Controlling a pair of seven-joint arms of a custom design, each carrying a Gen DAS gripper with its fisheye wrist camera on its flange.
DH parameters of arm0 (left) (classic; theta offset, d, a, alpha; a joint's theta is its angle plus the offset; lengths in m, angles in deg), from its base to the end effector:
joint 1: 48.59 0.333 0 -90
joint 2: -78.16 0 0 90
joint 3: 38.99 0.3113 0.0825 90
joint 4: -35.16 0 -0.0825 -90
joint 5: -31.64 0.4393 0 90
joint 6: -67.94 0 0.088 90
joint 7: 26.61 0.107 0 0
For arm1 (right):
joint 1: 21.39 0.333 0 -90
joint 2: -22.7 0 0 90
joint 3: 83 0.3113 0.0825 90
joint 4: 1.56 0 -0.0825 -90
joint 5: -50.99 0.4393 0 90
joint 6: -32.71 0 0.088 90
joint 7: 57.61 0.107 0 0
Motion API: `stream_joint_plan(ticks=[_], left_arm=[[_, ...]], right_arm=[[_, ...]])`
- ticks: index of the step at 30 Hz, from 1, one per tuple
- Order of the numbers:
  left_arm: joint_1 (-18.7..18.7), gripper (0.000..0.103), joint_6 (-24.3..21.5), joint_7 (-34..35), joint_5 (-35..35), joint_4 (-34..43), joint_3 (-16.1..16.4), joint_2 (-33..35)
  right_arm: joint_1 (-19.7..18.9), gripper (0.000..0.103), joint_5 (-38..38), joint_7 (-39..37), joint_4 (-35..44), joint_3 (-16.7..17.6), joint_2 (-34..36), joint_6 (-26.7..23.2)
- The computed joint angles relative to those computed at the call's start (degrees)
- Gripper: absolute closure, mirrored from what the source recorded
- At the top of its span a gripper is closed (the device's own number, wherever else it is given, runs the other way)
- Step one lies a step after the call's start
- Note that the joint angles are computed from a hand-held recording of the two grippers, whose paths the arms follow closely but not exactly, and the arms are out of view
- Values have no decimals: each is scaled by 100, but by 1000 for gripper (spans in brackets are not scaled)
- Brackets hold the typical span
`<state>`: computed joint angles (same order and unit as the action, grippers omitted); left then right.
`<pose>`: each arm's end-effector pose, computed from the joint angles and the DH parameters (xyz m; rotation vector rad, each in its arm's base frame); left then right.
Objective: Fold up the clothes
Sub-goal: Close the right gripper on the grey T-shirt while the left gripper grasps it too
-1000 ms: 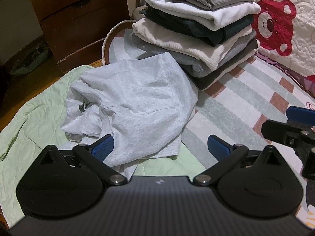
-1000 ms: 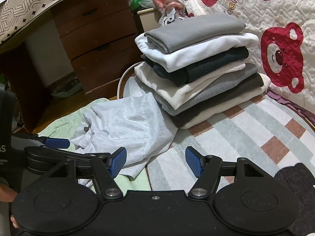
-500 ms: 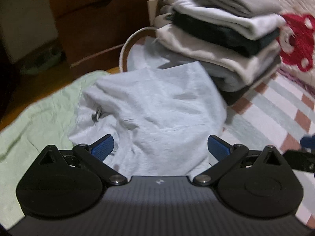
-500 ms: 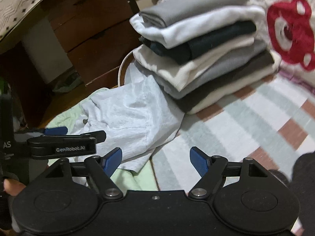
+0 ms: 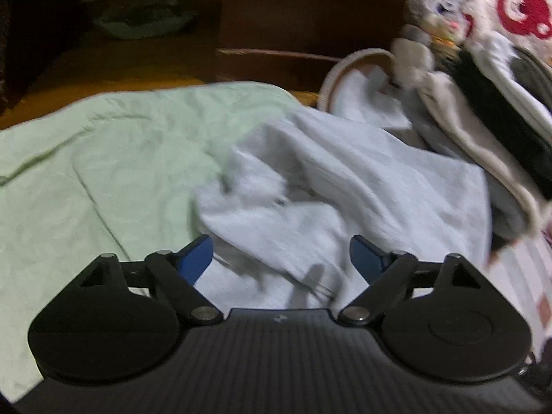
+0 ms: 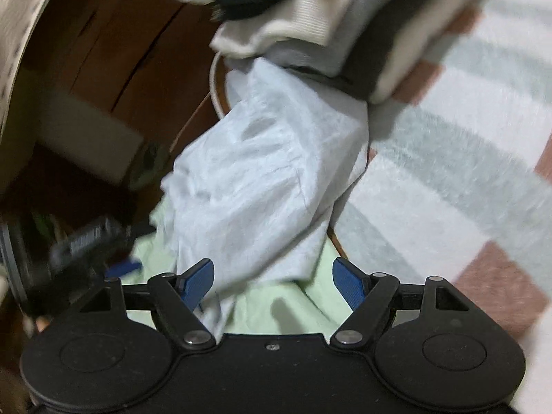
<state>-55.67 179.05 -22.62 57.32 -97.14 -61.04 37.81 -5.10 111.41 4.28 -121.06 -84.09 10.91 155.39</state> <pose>0.3783 -0.2127 0.6087 -2.3480 0.7700 -0.5133 0.5501 0.1872 0.5396 -1.7513 1.3388 0.4925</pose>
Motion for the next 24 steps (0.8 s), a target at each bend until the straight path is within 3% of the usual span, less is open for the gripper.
stream_joint_plan(ticks=[5, 10, 11, 15, 16, 17, 18, 20, 24], left_arm=[[123, 20, -93, -124, 131, -314, 76, -299], [269, 17, -533, 178, 442, -511, -24, -131], [150, 17, -284, 189, 370, -669, 168, -225], [-1, 9, 1547, 70, -27, -1599, 734, -867], [77, 5, 1716, 163, -136, -1632, 757, -814], [141, 4, 1868, 254, -233, -1653, 789, -746], [203, 4, 2017, 350, -334, -1671, 820, -674], [322, 3, 2308, 444, -582, -1751, 866, -594], [587, 7, 2718, 362, -875, -1907, 737, -579]], right_arm=[[40, 23, 173, 383, 461, 145, 548, 170], [89, 20, 129, 546, 790, 371, 913, 479], [100, 20, 133, 596, 817, 409, 967, 563], [144, 22, 396, 687, 844, 539, 1176, 903], [153, 29, 637, 475, 772, 567, 1144, 1027], [169, 59, 885, 253, 705, 587, 1113, 1139], [179, 77, 1097, 4, 633, 593, 1043, 1203], [225, 87, 1384, -484, 469, 591, 835, 1390], [328, 90, 1774, -1454, 166, 464, 332, 1540]])
